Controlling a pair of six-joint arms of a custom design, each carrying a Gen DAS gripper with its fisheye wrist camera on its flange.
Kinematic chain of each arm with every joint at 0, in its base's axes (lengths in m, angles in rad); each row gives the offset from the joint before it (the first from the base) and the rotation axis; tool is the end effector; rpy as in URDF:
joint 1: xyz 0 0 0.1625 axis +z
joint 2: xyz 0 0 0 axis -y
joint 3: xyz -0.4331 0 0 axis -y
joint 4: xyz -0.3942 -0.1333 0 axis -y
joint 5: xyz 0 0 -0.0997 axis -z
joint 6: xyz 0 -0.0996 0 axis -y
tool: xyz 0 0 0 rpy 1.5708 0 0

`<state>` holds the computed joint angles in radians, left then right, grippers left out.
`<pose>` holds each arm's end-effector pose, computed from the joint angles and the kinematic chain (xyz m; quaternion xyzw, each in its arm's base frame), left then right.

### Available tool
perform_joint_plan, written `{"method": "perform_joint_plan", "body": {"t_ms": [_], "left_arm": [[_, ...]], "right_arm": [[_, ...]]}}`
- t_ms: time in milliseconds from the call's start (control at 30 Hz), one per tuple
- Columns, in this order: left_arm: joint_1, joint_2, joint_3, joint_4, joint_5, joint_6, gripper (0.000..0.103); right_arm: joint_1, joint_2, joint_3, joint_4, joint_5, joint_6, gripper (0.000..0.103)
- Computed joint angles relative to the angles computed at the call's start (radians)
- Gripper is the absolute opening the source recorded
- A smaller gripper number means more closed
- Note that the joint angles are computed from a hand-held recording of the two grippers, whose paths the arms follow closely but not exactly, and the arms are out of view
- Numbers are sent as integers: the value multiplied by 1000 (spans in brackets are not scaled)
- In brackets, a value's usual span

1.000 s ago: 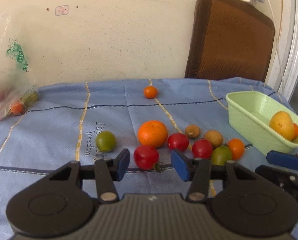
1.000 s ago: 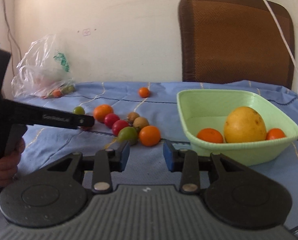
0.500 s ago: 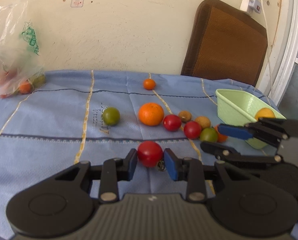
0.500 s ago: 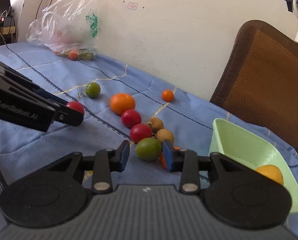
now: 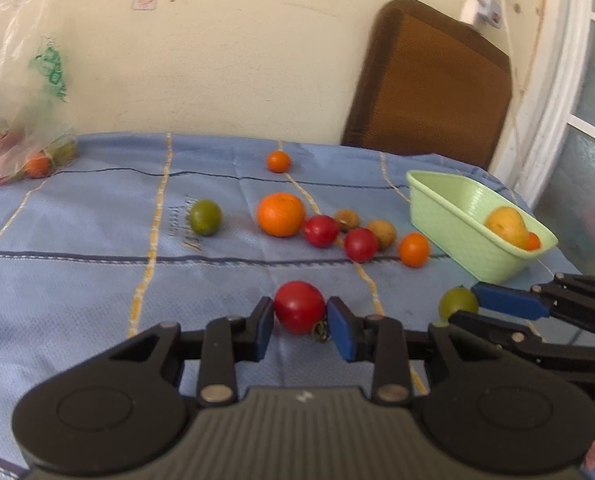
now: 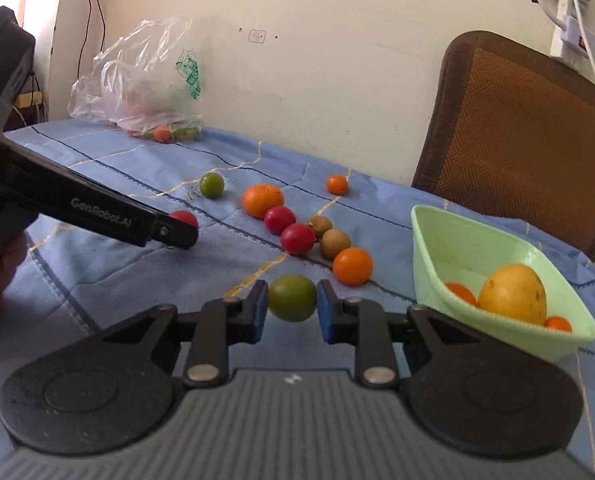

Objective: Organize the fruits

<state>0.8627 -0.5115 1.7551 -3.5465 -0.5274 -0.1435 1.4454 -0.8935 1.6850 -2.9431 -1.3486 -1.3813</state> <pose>-0.2314 -0.6076 0.0306 0.0542 0.8272 -0.4748 0.2956 0.0683 -0.6991 0.1930 0.5851 -0.7519 0.2802 0.1172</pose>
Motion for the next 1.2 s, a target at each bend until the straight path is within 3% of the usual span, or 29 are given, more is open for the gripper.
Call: {"method": "perform_joint_plan", "body": {"t_ms": [200,600,800,900,1033,1200], "left_arm": [[-28,17,0,31,-30,-16,30],[-32,36,-27,89,18,-50,32],[-30,35,-29,81,6,-53,30],[-29,30,-44,80,-25,-49,30],[-31,39,-111,81,-64,7,30],[-16,81,-267,136,-158,77,30]], "right_arm": [[-22,-30,18,35,3,50,32],[-21,-26,-9,93,-25,105,34],[-15,-19,-30,131,-51,131,31],[-24,-26,-17,112,-18,129,30],[-56,-40,-6,76,95,179,30],[-79,-12,-26,-117,194,257,31]]}}
